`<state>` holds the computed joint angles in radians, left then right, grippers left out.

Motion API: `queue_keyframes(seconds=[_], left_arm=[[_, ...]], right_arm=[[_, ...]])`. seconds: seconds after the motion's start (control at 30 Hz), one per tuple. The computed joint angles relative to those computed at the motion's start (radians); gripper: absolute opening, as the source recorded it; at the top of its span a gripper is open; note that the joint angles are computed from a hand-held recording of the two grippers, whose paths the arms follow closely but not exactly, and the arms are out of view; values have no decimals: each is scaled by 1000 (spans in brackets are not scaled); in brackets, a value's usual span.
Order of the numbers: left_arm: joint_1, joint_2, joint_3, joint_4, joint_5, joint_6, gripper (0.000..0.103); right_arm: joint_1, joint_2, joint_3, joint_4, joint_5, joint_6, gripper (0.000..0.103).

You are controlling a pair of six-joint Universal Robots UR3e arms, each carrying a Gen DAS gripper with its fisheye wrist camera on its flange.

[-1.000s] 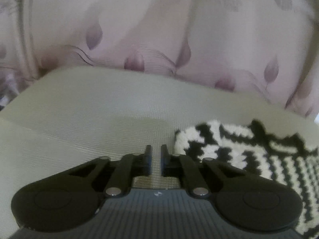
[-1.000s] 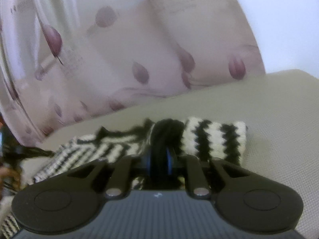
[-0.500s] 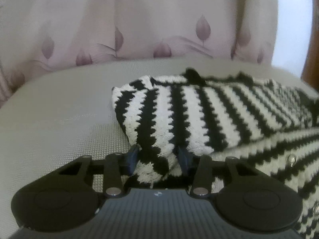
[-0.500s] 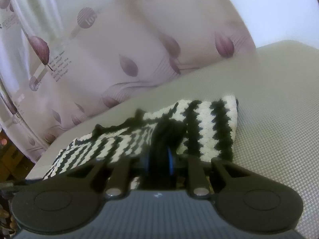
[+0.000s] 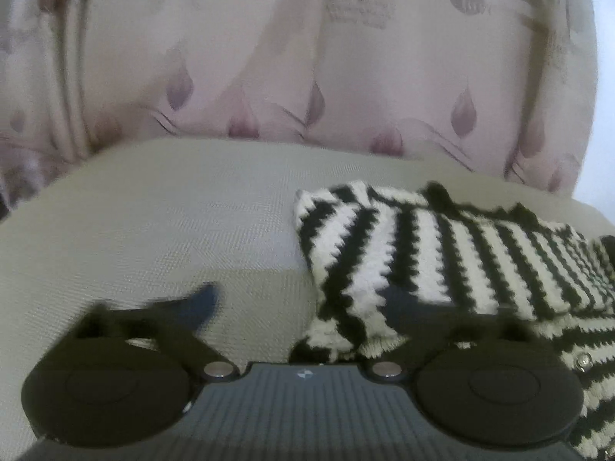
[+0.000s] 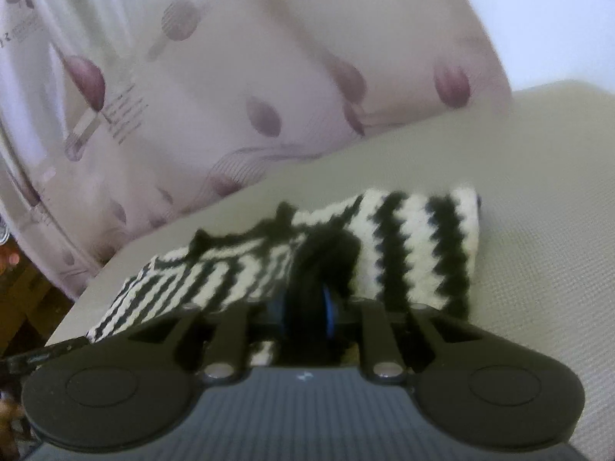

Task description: Fold small clothes

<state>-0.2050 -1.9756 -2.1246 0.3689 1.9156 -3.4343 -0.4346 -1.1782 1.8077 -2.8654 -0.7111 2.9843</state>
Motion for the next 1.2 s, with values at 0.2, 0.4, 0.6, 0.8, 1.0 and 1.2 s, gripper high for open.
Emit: queue_keyframes(seconds=[0.2, 0.4, 0.6, 0.8, 1.0, 1.2], left_arm=[[-33, -25, 32, -23, 77, -16, 100], [-68, -45, 31, 7, 191, -68, 100], [-107, -85, 75, 9, 266, -21, 101], [-117, -93, 96, -15, 271, 9, 103], [-106, -81, 93, -46, 273, -33, 103], [-113, -84, 111, -83, 293, -51, 103]], right_arm=[[86, 130, -230, 133, -90, 12, 12], [48, 153, -195, -276, 79, 306, 10], [89, 171, -198, -65, -128, 177, 11], [72, 151, -125, -187, -135, 233, 19], [109, 76, -69, -323, -199, 157, 19], [162, 170, -206, -58, -245, 34, 17]])
